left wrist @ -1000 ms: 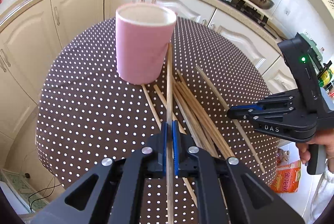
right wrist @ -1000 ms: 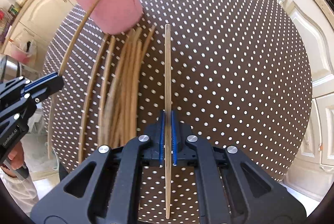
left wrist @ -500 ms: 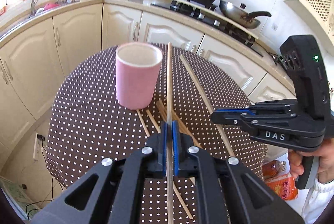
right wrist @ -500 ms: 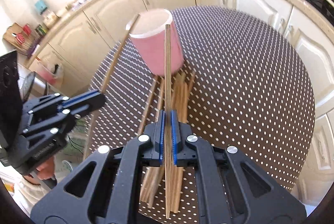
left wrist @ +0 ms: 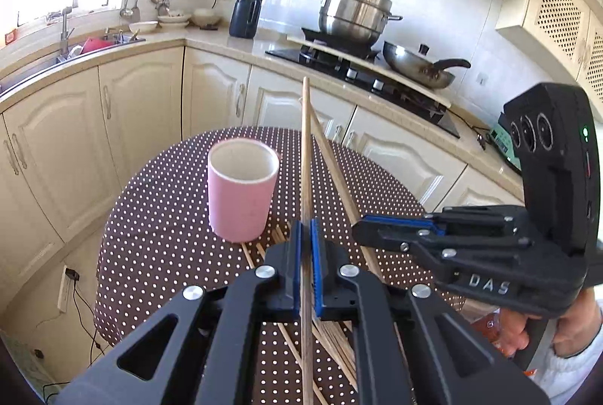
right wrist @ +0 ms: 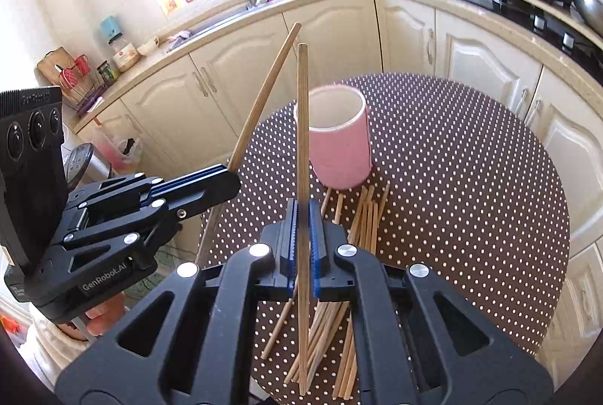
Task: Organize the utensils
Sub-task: 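Lift both held chopsticks upright and carry them over the pink cup, then lower the chopsticks into the pink cup and open both grippers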
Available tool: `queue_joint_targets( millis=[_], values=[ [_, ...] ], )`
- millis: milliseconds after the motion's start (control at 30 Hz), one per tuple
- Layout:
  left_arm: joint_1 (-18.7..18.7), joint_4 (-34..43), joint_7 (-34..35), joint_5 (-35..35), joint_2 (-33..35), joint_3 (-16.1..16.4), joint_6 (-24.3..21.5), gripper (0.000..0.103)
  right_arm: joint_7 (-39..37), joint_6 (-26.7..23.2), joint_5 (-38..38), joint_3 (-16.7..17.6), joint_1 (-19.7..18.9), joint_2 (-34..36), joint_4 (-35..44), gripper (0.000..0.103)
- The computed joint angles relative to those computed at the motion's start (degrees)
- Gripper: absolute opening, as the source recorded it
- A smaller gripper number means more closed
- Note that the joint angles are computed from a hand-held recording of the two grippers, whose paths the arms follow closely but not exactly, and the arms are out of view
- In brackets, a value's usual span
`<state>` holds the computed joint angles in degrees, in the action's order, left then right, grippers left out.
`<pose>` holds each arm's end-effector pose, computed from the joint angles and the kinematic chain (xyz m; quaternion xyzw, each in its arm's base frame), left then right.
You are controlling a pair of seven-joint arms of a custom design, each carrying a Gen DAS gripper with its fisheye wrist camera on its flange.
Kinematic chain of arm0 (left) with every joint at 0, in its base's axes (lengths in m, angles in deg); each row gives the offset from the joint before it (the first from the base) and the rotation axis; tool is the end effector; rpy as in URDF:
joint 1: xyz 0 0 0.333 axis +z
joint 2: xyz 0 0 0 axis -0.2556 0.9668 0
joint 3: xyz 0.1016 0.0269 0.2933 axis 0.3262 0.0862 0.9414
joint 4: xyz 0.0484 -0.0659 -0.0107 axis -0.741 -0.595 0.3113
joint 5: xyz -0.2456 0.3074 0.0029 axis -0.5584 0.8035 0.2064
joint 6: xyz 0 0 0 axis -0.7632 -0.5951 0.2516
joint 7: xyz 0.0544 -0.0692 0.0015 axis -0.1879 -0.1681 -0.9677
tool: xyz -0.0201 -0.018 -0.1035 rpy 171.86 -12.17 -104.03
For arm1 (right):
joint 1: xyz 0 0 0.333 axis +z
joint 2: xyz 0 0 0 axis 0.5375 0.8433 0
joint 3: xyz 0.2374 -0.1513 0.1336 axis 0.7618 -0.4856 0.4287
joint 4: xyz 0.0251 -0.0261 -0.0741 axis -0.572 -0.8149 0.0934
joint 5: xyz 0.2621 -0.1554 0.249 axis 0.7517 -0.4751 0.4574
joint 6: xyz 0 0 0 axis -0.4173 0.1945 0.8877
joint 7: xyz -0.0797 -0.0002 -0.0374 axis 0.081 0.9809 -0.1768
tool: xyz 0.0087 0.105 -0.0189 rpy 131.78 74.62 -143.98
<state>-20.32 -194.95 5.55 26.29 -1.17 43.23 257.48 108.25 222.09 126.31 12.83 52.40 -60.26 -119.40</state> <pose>0.5728 -0.3327 0.4499 -0.5353 0.7100 -0.4332 0.1473 0.5557 0.2399 0.4646 -0.7642 0.5105 -0.0710 0.3878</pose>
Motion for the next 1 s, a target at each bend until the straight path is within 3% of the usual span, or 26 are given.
queue_joint_targets(
  millis=[233,367,533,567,633,767,833,1000],
  values=[
    [-3.2,0.6,-3.5,2.4,-0.9,4.3,2.1,0.005,-5.2,2.6,5.7,1.0,0.4,0.0,1.0,0.006],
    [-6.0,1.6,-7.1,5.0,-1.0,8.5,4.1,0.005,-7.7,4.5,8.4,1.3,0.8,0.2,1.8,0.006],
    [-11.3,4.5,-12.4,8.4,-0.1,15.8,6.9,0.005,-11.5,6.1,12.6,1.9,0.8,1.6,4.7,0.006],
    [-13.0,5.2,-13.6,9.0,0.1,18.0,7.5,0.005,-12.7,7.2,13.7,2.2,0.8,2.1,5.5,0.006],
    [-19.6,6.9,-15.9,9.6,1.1,26.2,9.8,0.005,-14.5,8.1,15.4,2.5,0.6,3.3,7.3,0.006],
    [-25.3,10.4,-16.0,6.3,4.2,33.9,13.7,0.005,-18.5,10.5,19.8,3.9,-0.3,6.1,11.7,0.006],
    [-29.2,12.5,-13.5,1.0,6.5,38.9,16.0,0.005,-21.5,11.6,22.6,4.7,-0.9,7.6,14.0,0.006],
    [-28.8,19.9,-11.0,-5.0,12.5,39.9,17.1,0.005,-29.2,14.2,30.1,6.8,-2.6,12.1,20.5,0.006]
  ],
)
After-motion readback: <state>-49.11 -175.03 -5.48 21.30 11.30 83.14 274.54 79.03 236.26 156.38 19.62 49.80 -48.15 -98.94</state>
